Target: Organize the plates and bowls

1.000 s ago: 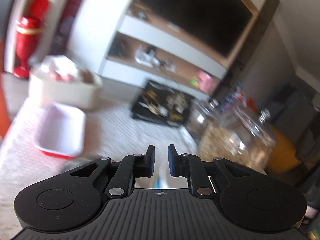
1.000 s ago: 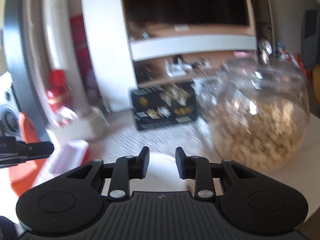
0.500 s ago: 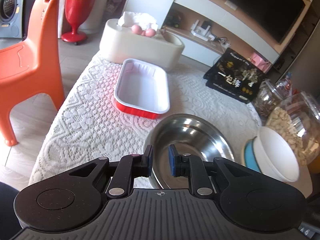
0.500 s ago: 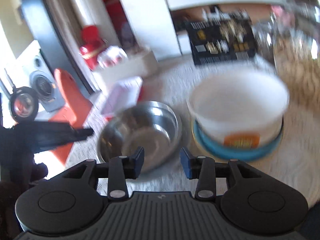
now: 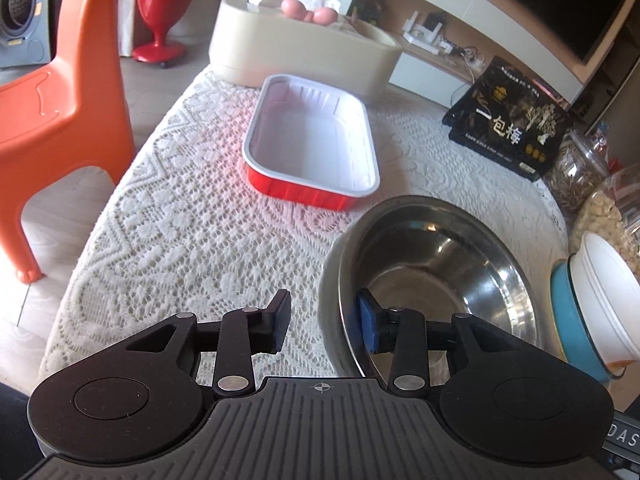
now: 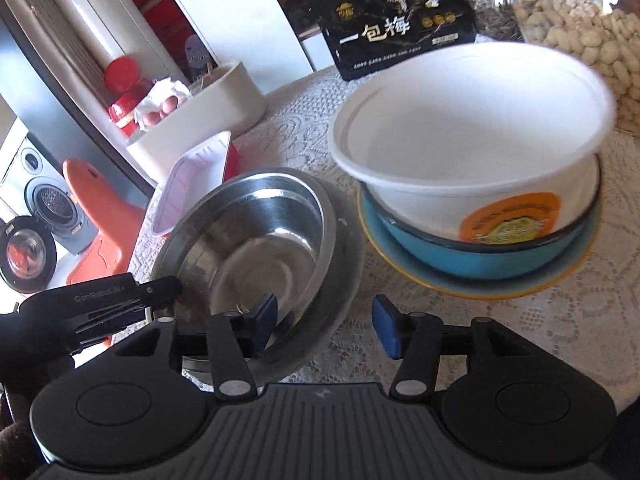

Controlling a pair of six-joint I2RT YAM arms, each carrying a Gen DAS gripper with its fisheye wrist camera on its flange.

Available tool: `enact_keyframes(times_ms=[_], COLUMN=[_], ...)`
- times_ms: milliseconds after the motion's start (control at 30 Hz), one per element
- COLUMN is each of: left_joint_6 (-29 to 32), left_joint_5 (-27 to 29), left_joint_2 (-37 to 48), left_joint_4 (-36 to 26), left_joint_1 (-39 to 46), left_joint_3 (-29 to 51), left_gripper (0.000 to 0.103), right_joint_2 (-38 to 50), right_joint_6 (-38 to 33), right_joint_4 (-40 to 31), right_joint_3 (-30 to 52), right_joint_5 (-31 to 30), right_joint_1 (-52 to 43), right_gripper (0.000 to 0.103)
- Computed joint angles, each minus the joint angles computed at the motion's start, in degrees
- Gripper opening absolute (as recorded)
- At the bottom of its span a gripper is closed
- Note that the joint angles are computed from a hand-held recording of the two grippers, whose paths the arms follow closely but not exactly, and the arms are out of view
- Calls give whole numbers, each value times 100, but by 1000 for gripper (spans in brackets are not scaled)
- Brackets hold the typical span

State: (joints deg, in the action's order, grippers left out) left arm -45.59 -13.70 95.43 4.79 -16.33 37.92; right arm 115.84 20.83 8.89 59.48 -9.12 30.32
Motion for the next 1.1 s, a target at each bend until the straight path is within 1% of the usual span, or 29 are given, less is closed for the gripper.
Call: enact_keyframes(times_ms=[100, 167, 300, 333, 433, 700, 833, 900, 1000, 1100], left_joint_6=[48, 57, -10, -31, -23, -44, -47, -58, -117, -247], left_joint_5=[155, 258, 691, 730, 715, 565, 581, 480, 163, -515], left_joint_2=[188, 269, 421, 439, 395, 87, -14, -63, -336, -873], left_joint_4=[37, 105, 379, 394, 342, 218, 206, 82, -227, -713], left_joint_1=[49, 77, 233, 249, 260, 410, 450, 402, 280, 8], left_joint_3=[98, 112, 74, 76, 66, -122, -194, -155, -110, -42], left_gripper=[39, 37, 27, 26, 26, 26, 27, 27, 26, 26], right_joint_2=[288, 492, 757, 758, 740, 769, 815, 823, 748, 402], right_joint_6=[68, 109, 1, -58, -207, -372, -384, -400, -453, -665], right_joint_4=[-178, -335, -562, -586, -568, -772, -787, -806, -849, -782], right_joint_3=[321, 572, 893, 902, 878, 1019, 1082, 1096, 1048, 748], right_joint_5=[-68, -127, -423, -337, -109, -181, -217, -346, -628, -793], right_joint_1=[11, 13, 16, 71, 212, 402, 431, 364, 212, 72], right_gripper=[52, 52, 53, 54, 55, 55, 55, 55, 55, 55])
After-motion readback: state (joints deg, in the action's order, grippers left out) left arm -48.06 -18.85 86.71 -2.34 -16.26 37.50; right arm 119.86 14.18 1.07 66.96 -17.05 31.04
